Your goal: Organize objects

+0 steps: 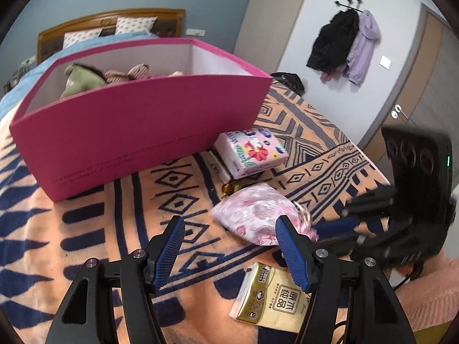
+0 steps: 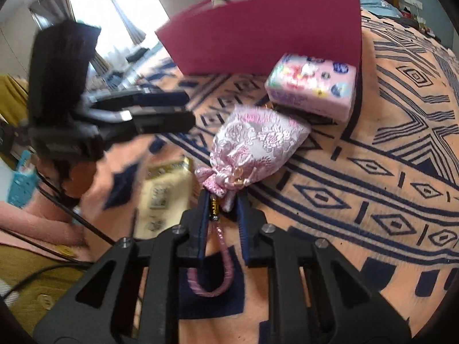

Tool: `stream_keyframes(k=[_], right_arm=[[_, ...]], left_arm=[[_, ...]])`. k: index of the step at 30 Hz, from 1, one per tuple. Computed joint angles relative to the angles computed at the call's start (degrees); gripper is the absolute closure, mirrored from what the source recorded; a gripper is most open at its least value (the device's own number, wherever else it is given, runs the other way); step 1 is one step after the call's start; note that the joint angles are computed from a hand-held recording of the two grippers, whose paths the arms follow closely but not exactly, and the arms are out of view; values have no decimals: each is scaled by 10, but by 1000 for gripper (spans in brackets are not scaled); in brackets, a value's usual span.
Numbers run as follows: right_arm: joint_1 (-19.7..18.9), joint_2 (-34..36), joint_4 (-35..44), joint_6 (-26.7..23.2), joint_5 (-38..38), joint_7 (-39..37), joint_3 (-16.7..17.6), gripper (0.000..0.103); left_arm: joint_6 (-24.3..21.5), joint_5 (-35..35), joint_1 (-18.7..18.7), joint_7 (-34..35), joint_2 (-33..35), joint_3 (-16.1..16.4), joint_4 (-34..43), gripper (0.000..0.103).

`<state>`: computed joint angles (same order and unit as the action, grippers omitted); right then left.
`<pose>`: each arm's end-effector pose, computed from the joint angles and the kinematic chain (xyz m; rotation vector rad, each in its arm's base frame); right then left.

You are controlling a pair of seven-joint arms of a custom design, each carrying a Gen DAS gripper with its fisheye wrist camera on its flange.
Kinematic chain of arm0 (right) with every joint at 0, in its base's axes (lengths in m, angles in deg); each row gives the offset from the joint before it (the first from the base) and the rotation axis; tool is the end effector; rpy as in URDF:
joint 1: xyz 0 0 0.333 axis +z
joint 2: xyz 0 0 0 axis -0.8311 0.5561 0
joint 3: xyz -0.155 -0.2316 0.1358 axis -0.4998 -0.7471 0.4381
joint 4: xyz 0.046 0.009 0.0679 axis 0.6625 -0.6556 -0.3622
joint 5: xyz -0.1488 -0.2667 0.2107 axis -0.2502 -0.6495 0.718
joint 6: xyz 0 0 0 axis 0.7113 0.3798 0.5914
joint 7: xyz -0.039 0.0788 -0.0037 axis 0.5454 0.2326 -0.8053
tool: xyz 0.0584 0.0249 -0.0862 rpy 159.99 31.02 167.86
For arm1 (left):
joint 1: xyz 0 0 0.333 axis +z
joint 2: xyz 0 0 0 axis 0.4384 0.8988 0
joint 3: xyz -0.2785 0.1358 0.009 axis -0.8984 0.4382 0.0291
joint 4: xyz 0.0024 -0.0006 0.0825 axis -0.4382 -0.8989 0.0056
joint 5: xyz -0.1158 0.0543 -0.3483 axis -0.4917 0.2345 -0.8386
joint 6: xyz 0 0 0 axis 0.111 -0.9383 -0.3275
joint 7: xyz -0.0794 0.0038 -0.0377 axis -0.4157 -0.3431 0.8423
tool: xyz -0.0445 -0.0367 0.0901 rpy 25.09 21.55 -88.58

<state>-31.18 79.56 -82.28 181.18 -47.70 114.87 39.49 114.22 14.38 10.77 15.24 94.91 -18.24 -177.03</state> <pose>0.5075 0.3956 0.4517 -2.1450 1.0300 0.1435 0.5155 -0.2987 0.4732 -1.5508 2.2557 -1.1073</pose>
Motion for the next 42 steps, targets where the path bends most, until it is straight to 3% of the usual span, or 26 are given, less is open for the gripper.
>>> stream_keyframes(k=[4,8,11,13,16,18,19,22,24,28,30,32,37,42], right_arm=[[-24,-8,11,-6,82,-58,13,84],[-26,0,32,-12,118,-74,7,84],[-21,14,54,-24,119,-64,3,84],[-20,24,71,-34,115,-58,3,84],[-10,52,108,-34,92,-37,5,83],[-9,57,117,-35,80,-25,6,80],[-11,55,116,-30,83,-24,9,79],[-32,41,103,-11,136,-70,27,63],[-46,21,85,19,201,-127,37,50],[-56,6,74,37,309,-200,27,45],[-29,15,76,70,251,-152,3,45],[-19,36,91,56,188,-103,-7,45],[-2,80,135,45,66,-67,0,46],[36,145,228,12,-99,-3,-20,51]], left_arm=[[1,50,-9,-19,-1,10,-2,36],[-7,30,-1,26,-5,-1,-8,36],[-16,-45,8,115,-3,-21,-1,36],[-19,-16,-5,97,8,-10,9,36],[-30,17,-11,67,27,-1,32,49],[-29,18,-6,60,34,-2,39,65],[-31,-5,5,74,35,-11,42,68],[-42,-91,34,125,38,-33,48,71],[-45,-90,30,112,41,-22,51,72],[-55,-96,35,99,53,-18,60,72],[-57,-108,38,106,54,-21,60,72],[-57,-97,34,96,56,-16,62,72],[-54,-78,31,77,59,-10,61,73],[-47,-66,35,72,62,-12,61,74]])
